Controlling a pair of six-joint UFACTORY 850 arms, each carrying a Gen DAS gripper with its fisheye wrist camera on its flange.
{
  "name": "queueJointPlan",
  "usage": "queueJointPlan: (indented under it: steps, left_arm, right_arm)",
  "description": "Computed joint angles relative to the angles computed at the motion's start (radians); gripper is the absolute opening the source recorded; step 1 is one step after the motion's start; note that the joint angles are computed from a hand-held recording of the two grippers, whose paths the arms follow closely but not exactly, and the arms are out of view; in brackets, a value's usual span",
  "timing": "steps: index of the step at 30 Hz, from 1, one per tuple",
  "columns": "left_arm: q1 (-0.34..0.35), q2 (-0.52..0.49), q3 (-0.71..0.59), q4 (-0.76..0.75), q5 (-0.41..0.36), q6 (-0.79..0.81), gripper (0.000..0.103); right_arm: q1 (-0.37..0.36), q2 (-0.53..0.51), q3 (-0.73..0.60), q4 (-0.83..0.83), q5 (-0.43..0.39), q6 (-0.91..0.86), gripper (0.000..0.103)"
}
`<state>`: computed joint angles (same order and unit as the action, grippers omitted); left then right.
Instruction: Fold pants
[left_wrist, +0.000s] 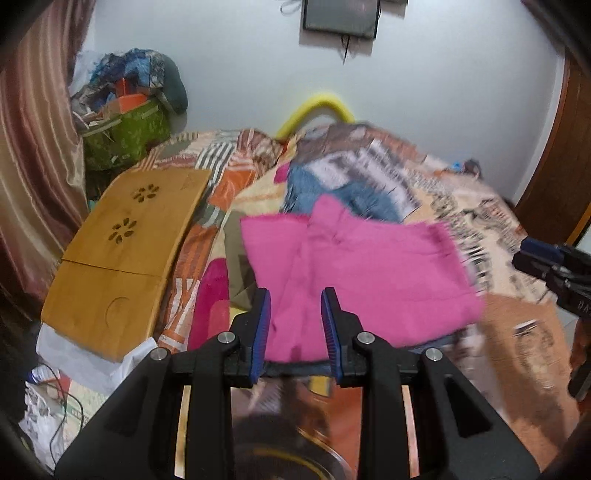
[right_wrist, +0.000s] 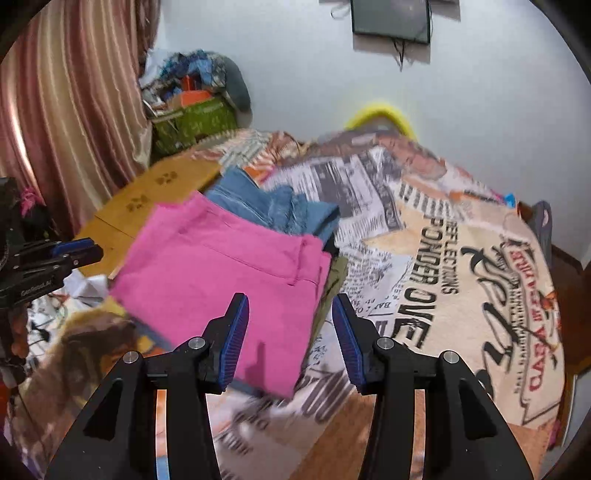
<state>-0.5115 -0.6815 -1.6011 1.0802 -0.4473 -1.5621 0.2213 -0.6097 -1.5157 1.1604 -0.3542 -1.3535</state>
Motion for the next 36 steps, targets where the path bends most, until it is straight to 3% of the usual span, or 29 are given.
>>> queueJointPlan:
  steps: [6,11,20,25,26,28,32,34,36]
  left_arm:
    - [-0.094,0.160,0.126,0.207,-0.068,-0.219,0.028]
    - [-0.202,0.277,0.207,0.354,-0.167,-0.350,0.028]
    - [-0.402,0.402,0.317,0.519,-0.391,-0.531,0.028]
    - [-0.472,0.425,0.347,0.560,-0.484,-0.580,0.030]
    - [-0.486,0.429,0.353,0.566,-0.508,-0.588,0.032]
    - [-0.505,0.431,0.359,0.572,-0.548,-0.597,0.052]
    - [-0.536,0.436,0.376,0.576,-0.600,-0.596,0.065]
    - [-0.544,0.441,0.388,0.578,-0.610,-0.610,0.076]
    - [-0.549,0.446,0.401,0.583,-0.618,-0.625,0.079]
  right_arm:
    - [-0.020,0.196,0.183,0.318,-0.030,-0.322,0.043]
    - [-0.051,0.369,0.333,0.533,-0.114,-0.531,0.044]
    - [-0.105,0.601,0.558,0.732,-0.283,-0.721,0.044]
    - [-0.121,0.682,0.655,0.802,-0.347,-0.765,0.045]
    - [-0.121,0.693,0.668,0.814,-0.352,-0.773,0.045]
    - [-0.123,0.716,0.694,0.839,-0.362,-0.794,0.056]
    - [-0.117,0.743,0.728,0.904,-0.363,-0.854,0.062]
    - [-0.114,0.758,0.742,0.925,-0.362,-0.872,0.071]
    - [-0.103,0.772,0.756,0.967,-0.351,-0.916,0.077]
